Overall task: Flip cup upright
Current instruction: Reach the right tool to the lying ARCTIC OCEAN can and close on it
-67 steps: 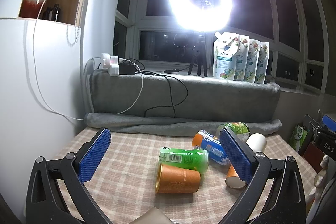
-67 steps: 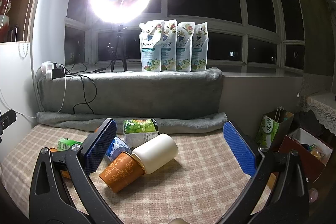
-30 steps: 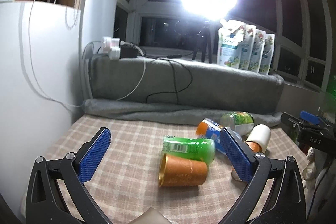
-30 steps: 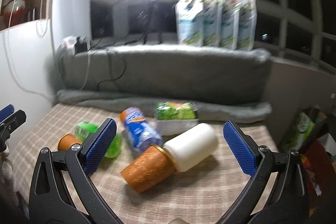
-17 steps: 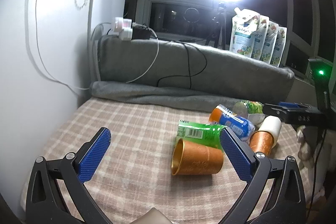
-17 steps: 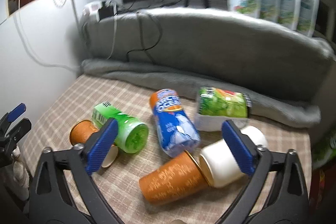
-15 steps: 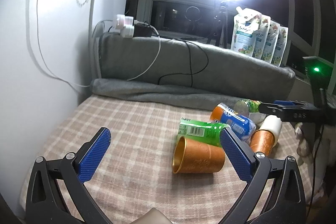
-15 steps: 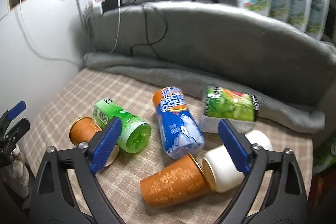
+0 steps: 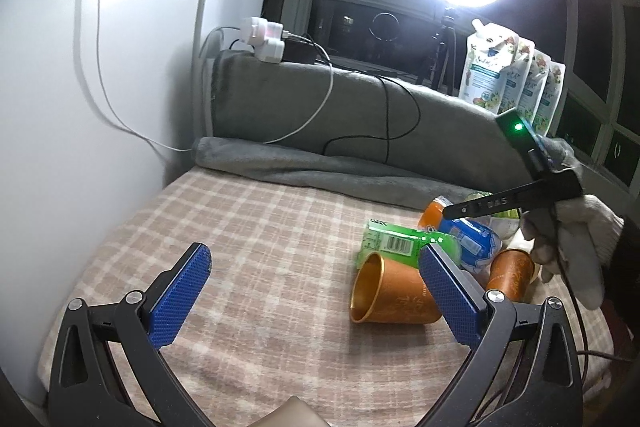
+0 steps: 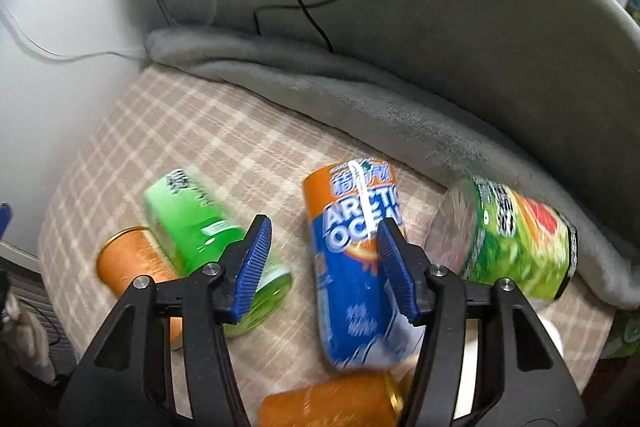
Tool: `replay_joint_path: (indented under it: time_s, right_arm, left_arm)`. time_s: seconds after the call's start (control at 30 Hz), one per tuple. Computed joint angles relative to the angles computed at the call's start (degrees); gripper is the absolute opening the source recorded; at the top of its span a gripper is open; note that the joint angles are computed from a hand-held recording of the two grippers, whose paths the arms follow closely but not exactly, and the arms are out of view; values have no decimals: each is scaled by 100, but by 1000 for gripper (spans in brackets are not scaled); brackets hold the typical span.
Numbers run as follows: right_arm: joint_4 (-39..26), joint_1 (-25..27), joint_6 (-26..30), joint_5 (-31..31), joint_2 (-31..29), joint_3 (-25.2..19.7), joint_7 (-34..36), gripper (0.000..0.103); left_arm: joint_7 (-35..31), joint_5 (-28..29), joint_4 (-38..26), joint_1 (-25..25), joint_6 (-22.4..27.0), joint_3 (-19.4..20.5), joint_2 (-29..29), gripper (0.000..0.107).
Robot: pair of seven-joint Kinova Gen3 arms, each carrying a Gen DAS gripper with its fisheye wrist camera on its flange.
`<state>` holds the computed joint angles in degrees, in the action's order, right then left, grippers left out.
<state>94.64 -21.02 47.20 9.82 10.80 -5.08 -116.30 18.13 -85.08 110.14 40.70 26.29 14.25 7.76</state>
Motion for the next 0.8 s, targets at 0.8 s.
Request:
replay_joint_path:
  time_s: [0.8]
  right_arm:
    - [-1221,-338,1327,480,1127,226,772,65]
  left_arm:
    - [126,-42,30,-106,-151,-53,-1,103]
